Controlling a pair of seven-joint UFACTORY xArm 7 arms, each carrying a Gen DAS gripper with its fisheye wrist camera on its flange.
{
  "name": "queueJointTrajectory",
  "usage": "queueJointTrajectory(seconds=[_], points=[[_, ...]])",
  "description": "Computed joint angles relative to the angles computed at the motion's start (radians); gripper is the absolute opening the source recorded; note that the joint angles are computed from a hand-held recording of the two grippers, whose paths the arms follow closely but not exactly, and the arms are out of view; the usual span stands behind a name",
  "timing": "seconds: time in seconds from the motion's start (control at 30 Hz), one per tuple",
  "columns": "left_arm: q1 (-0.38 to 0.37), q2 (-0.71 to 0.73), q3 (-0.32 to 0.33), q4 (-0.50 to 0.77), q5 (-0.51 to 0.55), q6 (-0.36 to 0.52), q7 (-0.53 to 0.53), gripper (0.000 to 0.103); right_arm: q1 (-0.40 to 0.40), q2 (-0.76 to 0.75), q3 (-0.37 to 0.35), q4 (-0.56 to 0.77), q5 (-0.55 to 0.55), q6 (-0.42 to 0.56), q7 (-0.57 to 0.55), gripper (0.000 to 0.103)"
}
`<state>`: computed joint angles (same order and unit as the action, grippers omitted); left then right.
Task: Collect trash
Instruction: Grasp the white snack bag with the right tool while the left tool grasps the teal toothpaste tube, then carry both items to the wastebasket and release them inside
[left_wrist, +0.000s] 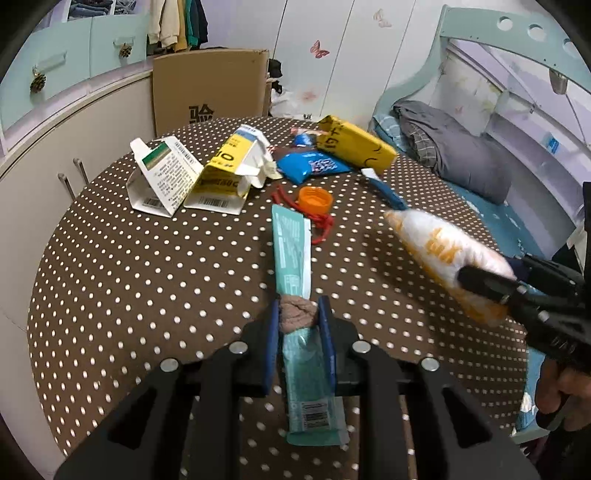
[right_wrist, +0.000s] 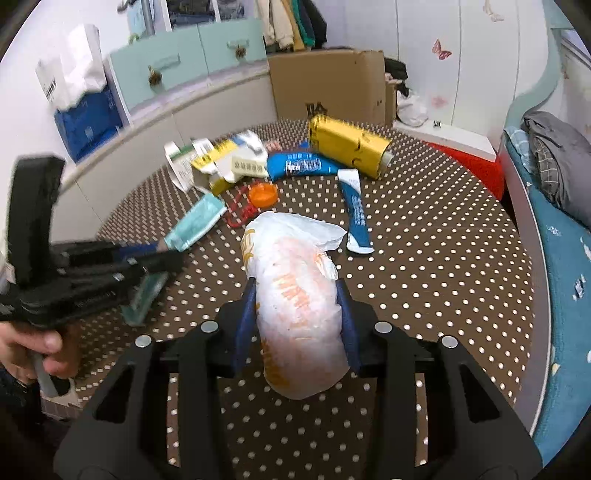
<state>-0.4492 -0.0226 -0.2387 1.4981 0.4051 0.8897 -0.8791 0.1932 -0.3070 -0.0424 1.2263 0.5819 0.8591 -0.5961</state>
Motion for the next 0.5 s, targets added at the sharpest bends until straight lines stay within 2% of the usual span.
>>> queueJointTrajectory(seconds=[0.17,0.37,0.5], points=[[-0.027,0.003,-0.028,0.049,0.067,0.023,-0.038,0.02,-0.015,-0.042,-0.058,0.007,0.071,0.006,-0.016,0.04],[-0.107,0.135,-0.024,0.278,0.15,0.05,-0.013,0.02,-0.057,-0.05,-0.138,0.051,0.153,-0.007,-0.022,0.04],[-0.182,0.269,0.004,0.483,0.155,0.068,0.04,0.02,-0.106,-0.029,-0.185,0.087,0.189,-0.009,-0.013,0.04]])
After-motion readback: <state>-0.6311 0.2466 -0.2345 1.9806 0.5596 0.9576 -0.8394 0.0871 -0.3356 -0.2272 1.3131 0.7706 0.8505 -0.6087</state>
